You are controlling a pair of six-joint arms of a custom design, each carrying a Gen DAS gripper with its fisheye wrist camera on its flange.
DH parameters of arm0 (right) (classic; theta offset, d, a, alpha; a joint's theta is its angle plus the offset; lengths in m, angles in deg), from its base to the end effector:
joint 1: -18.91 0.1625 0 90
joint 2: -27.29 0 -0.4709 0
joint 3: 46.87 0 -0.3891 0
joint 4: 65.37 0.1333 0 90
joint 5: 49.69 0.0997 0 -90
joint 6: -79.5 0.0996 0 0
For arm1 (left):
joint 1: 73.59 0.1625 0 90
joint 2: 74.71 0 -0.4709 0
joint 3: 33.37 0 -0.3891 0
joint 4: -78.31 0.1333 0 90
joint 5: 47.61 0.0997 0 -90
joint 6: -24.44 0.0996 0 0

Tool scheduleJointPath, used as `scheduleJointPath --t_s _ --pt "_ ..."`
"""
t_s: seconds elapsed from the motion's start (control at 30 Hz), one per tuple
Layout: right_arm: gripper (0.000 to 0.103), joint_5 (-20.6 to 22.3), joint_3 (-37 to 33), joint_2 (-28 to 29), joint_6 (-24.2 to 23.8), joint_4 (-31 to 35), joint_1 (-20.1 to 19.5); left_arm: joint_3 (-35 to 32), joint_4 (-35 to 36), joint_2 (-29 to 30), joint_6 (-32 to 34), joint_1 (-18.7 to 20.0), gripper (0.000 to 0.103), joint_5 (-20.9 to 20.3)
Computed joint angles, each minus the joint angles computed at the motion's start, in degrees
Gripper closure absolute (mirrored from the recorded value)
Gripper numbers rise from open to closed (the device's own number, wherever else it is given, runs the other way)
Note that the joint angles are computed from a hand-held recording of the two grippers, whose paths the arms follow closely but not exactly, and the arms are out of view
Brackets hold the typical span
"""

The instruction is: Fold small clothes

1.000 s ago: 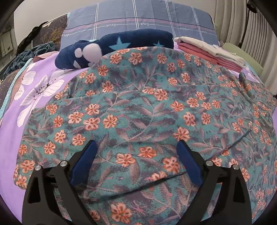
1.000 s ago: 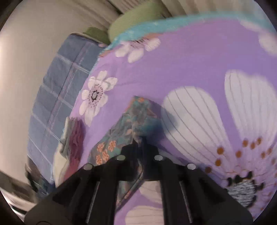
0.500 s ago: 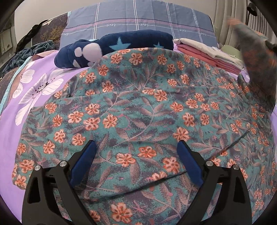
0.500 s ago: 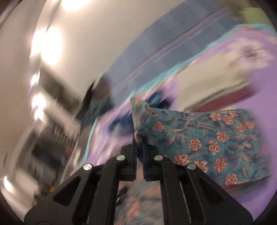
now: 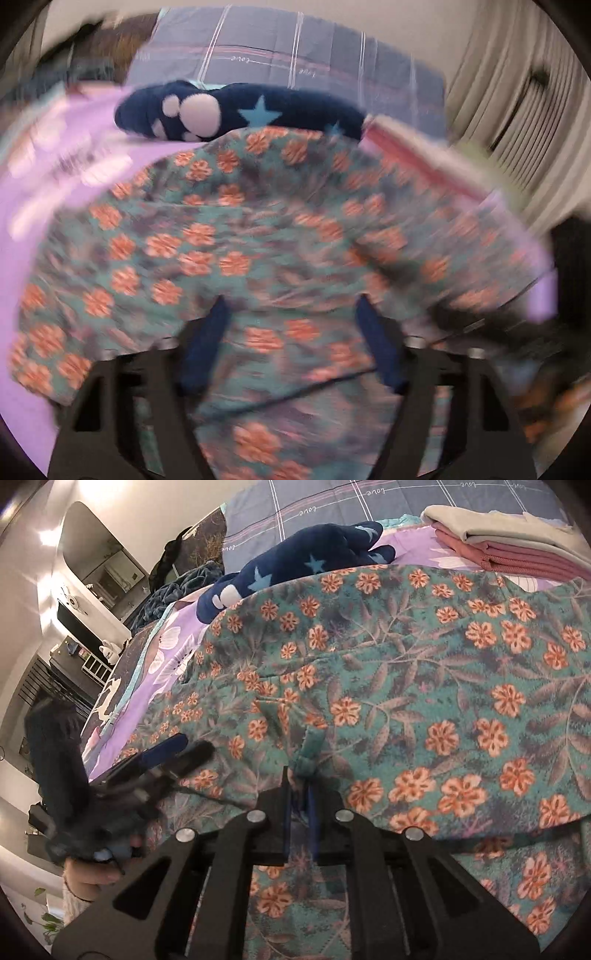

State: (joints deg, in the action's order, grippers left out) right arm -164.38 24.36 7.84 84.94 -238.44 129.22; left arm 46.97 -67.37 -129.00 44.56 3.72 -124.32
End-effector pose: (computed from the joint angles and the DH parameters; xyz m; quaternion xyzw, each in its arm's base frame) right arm 0.3696 -0.7343 -0.0119 0.0646 -0.9402 0.3027 0.1420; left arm -0.0144 -0.7748 0.3390 0.2428 0.9295 -0.2462 0.1281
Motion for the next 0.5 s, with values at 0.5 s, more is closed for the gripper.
scheduleJointPath --t_s 0.5 --pt "0.087 -1.1 2.0 1.2 -6.3 -7.5 0.1 -14.6 22.3 9.2 -13.5 -2.7 0.033 -7.7"
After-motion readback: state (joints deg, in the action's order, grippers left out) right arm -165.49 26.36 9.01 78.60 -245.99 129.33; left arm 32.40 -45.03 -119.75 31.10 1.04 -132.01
